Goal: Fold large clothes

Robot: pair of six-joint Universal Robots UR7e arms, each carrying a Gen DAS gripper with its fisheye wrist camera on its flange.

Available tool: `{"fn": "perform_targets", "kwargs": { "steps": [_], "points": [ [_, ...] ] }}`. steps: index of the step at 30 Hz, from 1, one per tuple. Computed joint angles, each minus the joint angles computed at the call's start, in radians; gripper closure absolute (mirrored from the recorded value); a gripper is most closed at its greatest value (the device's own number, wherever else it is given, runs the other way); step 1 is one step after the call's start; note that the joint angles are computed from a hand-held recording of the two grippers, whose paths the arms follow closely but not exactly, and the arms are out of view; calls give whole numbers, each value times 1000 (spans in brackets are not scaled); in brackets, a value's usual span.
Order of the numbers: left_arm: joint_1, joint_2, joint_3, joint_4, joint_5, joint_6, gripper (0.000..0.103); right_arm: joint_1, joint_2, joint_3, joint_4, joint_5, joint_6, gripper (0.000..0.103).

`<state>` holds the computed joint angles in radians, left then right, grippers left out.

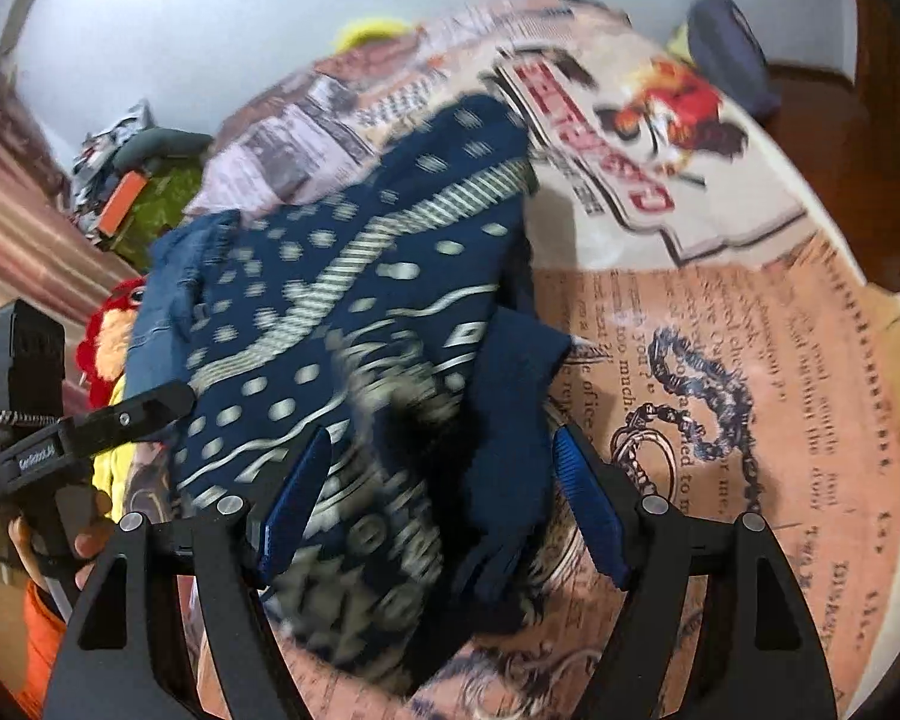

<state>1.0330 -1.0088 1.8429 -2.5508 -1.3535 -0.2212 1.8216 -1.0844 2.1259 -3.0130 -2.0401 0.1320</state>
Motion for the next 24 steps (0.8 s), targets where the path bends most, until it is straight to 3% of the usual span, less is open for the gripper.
{"fn": "perform_targets", "kwargs": {
  "steps": [6, 14, 17, 20, 22, 24],
  "points": [
    [58, 90, -86, 24, -98, -24, 12, -99, 10, -45, 91, 153, -12, 30],
    [62, 103, -100, 34, -110, -34, 11, -181, 25, -65, 112, 336, 32, 22],
    [48, 92, -85, 21, -90, -32, 18, -183, 15, -52, 104, 355, 48, 28],
    [28, 71, -60, 11, -68, -21, 23, -173, -3, -34, 100, 357, 46, 42],
    [11, 50, -43, 15, -59, -15, 29, -160, -20, -24, 105, 360, 41, 57],
    [-1, 30, -32, 20, -64, -1, 35, -150, -45, -14, 117, 385, 46, 64]
  ]
}}
